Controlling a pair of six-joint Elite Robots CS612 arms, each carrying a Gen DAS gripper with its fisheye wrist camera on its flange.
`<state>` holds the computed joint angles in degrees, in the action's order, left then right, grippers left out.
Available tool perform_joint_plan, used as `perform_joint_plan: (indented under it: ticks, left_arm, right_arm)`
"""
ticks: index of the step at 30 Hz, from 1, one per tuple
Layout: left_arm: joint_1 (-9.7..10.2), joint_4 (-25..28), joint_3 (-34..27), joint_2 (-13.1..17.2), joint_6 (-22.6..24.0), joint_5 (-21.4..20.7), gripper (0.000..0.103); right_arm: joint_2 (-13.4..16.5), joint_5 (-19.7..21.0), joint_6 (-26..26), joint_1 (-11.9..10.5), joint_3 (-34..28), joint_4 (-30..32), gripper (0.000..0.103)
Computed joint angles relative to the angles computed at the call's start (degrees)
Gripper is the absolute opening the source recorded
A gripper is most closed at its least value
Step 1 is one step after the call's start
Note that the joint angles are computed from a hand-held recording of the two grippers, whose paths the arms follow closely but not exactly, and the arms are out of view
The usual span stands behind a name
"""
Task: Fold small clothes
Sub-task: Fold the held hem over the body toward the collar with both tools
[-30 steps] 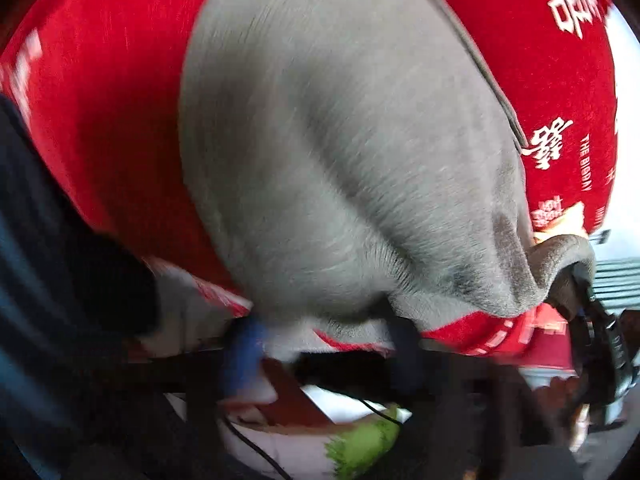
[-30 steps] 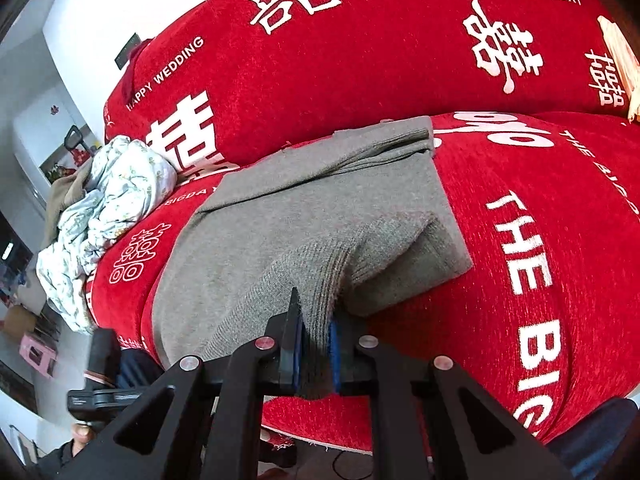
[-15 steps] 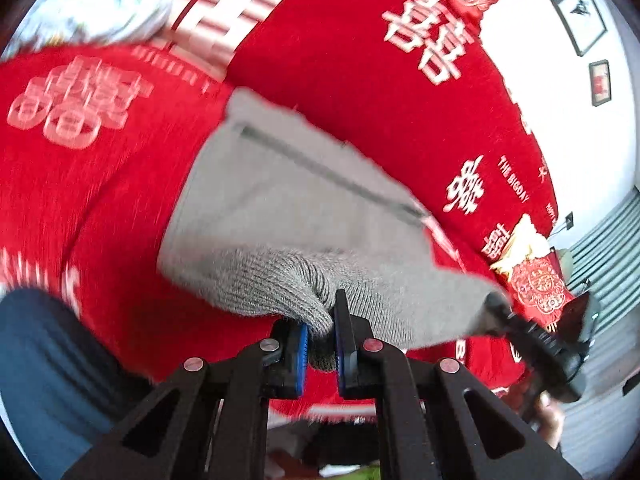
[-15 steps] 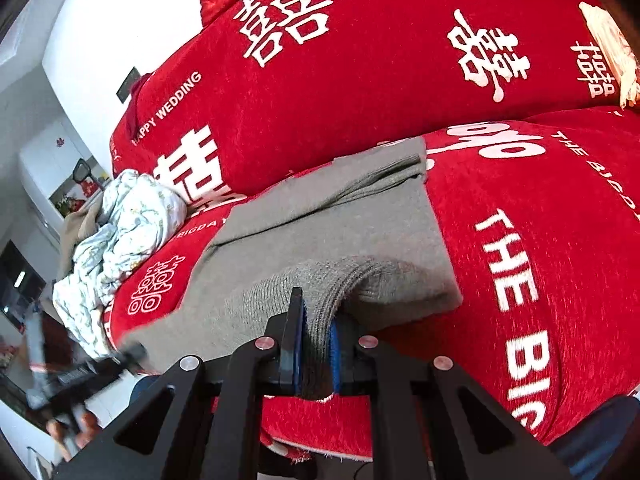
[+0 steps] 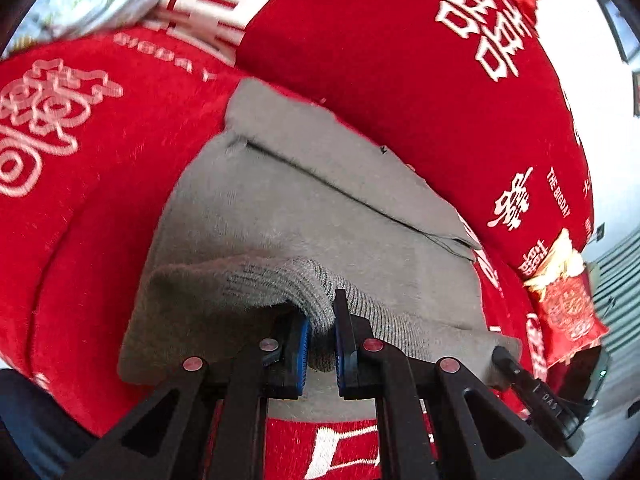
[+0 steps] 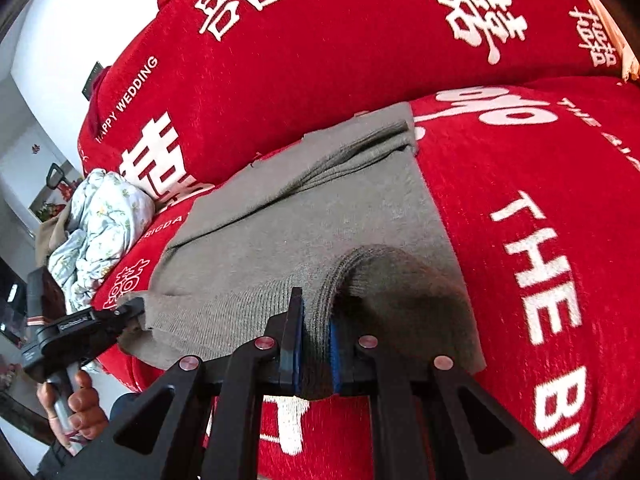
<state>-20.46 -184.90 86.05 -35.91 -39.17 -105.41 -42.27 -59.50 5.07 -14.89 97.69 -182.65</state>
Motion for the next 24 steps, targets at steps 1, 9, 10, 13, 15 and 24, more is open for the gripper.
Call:
perform_joint_plan:
  ticks: [1, 9, 10, 13, 15, 24]
  left_arm:
    - [0.24, 0.0, -0.4, 0.5, -1.0, -0.8, 0.012]
    - [0.53, 0.7, -2.2, 1.7, -1.9, -3.5, 0.054]
    - [0.51, 1.2, -2.6, 1.9, -1.6, -4.0, 0.054]
    - [0.48, 3.1, -3.8, 2.3, -0.2, -4.3, 0.027]
    - [1.04, 4.9, -4.9, 2.9, -1.0, -6.8, 0.018]
    - [3.17, 0.8, -6.9, 5.3, -10.5, -16.8, 0.05]
  right_arm:
    - [0.3, 0.7, 0.2, -0.2, -0.4, 0.6, 0.016]
    - [2.4, 6.6, 6.5, -1.5, -3.2, 3.9, 0.03]
    - [2.6, 7.1, 7.0, -1.6, -3.5, 4.2, 0.03]
    - [2.7, 6.4, 5.3, -1.2, -3.7, 4.8, 0.03]
    - [2.5, 5.8, 4.0, -1.0, -3.7, 5.3, 0.03]
    - [1.3, 2.6, -1.1, -0.6, -2.2, 5.4, 0.015]
